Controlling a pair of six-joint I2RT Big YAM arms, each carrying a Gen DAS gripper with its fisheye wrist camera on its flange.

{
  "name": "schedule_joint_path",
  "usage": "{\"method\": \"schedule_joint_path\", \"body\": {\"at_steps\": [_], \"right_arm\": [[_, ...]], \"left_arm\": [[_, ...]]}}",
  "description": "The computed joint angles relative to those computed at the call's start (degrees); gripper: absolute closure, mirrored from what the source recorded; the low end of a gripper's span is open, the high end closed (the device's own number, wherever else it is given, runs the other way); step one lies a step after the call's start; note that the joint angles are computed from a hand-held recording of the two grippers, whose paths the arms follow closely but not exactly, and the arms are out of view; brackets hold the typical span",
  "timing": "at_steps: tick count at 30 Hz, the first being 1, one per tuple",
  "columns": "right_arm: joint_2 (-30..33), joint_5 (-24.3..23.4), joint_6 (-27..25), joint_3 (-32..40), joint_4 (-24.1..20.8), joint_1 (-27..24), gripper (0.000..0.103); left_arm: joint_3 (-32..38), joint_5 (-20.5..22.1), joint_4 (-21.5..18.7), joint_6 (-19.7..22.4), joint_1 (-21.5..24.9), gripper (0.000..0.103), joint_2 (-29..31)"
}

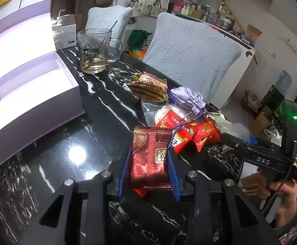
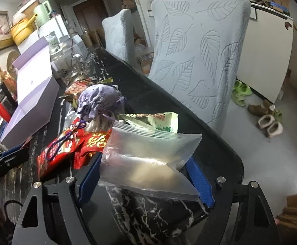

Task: Organize soft objects
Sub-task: 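Grasp the brown chocolate wrapper with left tool while right tool grasps the clear zip bag, then carry both held items over the open lavender gift box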

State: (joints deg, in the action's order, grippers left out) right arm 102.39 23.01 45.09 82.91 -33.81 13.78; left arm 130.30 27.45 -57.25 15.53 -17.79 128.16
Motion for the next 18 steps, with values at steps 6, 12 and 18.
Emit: {"method": "schedule_joint_path", "body": {"at_steps": [6,12,18], "right_arm": [[-2.2,1.8,-1.5,-1.8,1.7,1.3,0.022],[-4.2,1.6,-2.9,-2.9,2.9,3.1,0.022],[-5.0,0.5,-6.7,-2.3,4.7,5.2,0.022]], "left_arm": [[-4.5,-0.7,2.7,-0.2,0.2,0.069,-2.7],[-10.4,-0.9,6.3,-0.6,0.8,0.069,-6.8],[-15.9,-2.1,10.3,-1.7,1.8,0.069,-11.1]]}}
